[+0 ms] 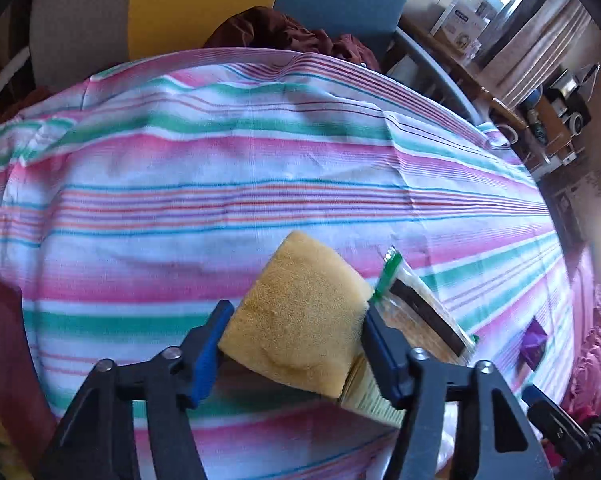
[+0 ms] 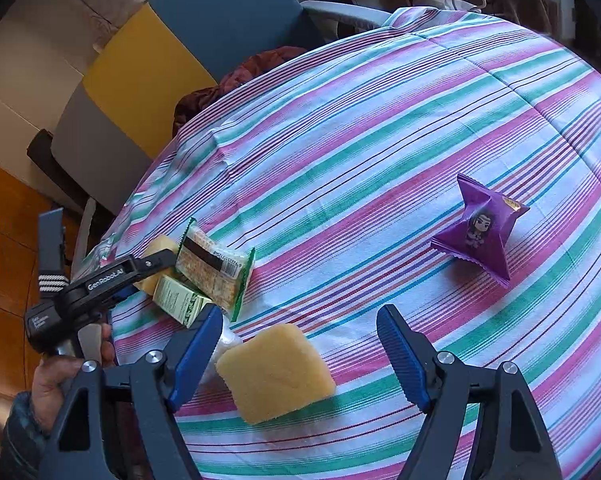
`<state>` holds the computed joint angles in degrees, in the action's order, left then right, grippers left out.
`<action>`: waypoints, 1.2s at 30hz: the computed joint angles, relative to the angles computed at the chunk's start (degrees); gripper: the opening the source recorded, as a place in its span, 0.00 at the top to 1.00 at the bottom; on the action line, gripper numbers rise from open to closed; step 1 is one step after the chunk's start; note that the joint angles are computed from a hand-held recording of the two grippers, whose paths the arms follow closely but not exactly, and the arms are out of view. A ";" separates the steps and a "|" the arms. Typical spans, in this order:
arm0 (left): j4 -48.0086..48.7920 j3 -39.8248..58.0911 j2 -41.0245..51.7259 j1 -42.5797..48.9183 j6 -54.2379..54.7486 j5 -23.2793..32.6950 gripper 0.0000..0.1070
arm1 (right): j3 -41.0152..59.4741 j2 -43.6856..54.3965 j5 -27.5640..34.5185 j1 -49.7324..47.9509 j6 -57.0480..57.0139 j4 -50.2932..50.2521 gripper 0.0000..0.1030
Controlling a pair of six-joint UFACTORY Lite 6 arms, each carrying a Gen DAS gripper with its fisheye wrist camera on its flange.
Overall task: Organize objects
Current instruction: 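Lift the yellow sponge with the left gripper while the right grasps the purple candy packet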
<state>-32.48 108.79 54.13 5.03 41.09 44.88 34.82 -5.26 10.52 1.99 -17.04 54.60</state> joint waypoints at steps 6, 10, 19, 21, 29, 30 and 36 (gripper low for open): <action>-2.94 -15.69 -9.61 2.81 6.91 -5.51 0.45 | 0.05 -0.51 -1.00 0.17 3.44 -4.23 0.22; -3.79 -27.64 -17.48 2.98 11.05 -9.81 0.46 | 0.15 -0.25 -1.01 -0.22 4.30 -5.26 0.22; -13.33 -55.96 -37.76 5.87 30.04 -12.75 0.46 | -3.55 -6.73 -2.90 -5.67 4.96 -5.20 0.22; -14.67 -61.08 -41.89 7.05 33.84 -12.77 0.46 | -6.40 -11.67 -3.07 -10.24 0.33 0.08 0.22; -19.17 -79.76 -59.69 13.40 53.28 -11.39 0.46 | -11.60 -15.77 3.33 -30.25 -16.86 19.17 0.22; -20.88 -81.47 -61.16 14.72 56.89 -11.02 0.46 | -11.34 -14.72 3.53 -30.65 -17.65 20.00 0.22; -23.97 -81.73 -58.43 19.21 62.96 -9.68 0.47 | -7.99 -6.88 -1.65 -24.46 -15.05 17.88 0.22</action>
